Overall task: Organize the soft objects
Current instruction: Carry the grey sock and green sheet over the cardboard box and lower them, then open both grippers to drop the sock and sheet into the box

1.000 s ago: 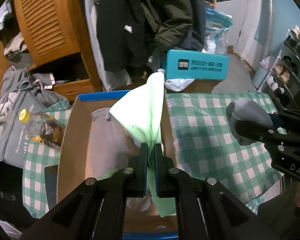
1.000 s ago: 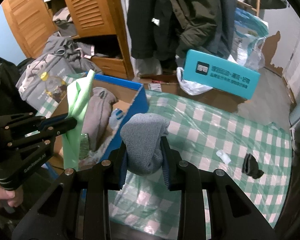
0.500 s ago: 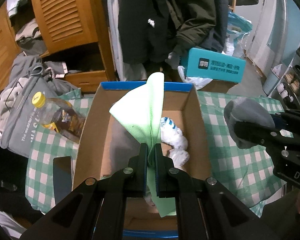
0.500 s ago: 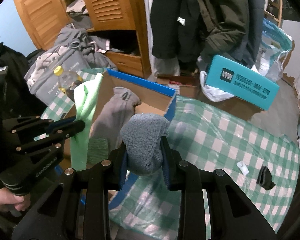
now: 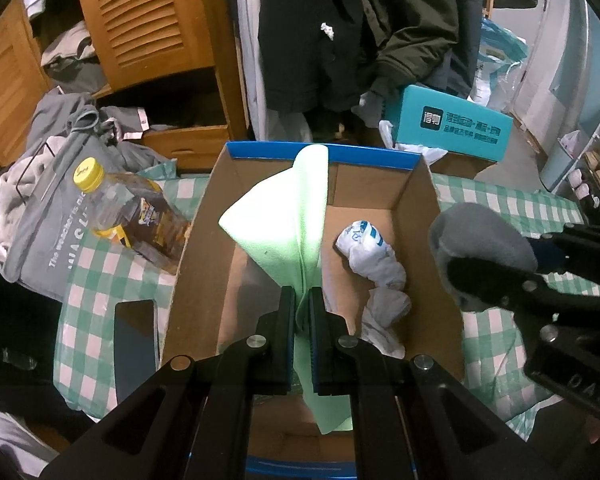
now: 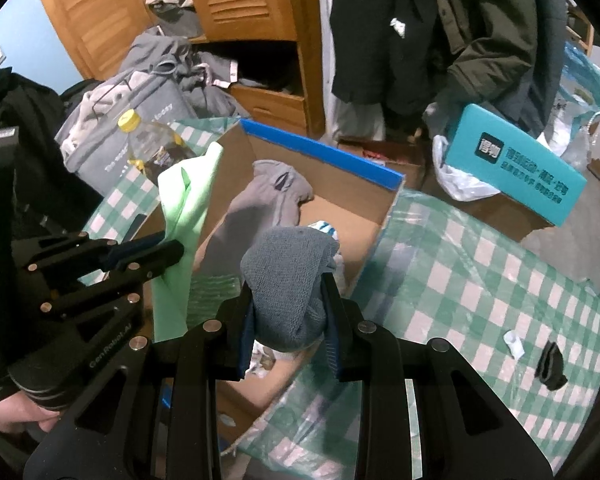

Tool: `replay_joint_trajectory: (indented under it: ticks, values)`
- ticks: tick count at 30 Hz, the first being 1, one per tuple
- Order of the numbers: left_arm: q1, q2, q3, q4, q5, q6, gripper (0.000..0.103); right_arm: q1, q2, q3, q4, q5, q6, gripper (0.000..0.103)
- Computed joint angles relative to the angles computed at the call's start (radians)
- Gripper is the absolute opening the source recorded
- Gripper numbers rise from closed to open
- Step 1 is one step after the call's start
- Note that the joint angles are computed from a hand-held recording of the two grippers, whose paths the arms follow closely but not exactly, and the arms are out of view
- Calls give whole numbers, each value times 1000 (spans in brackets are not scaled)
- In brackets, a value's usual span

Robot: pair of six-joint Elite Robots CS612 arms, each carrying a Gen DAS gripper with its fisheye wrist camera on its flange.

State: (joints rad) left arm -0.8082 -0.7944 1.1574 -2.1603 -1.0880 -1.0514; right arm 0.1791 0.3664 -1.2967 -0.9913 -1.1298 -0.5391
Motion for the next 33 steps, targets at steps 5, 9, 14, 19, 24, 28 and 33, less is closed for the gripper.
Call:
replay_joint_trajectory:
  ticks: [5, 9, 14, 19, 24, 28, 33]
  values:
    - [2, -3, 6, 3, 0, -8, 6, 8, 2, 6, 7, -3, -7, 28]
    - [4, -6, 11, 15, -5, -22, 7, 12, 2, 10, 9, -5, -9, 28]
    - [7, -8, 15, 30, -13, -43, 25, 15, 2, 11, 10, -6, -11, 35]
    - [2, -11, 20, 20, 6, -37, 43, 14, 4, 9, 4, 1, -6, 47]
    - [4, -9, 16, 29, 0, -41, 46, 8, 4, 8, -10, 3, 12, 58]
    - [1, -7, 10, 39, 14, -43, 55, -1, 3, 4, -26, 4, 31, 62]
    - [0, -5, 4, 40, 14, -38, 61, -9, 3, -2, -41, 3, 47, 68]
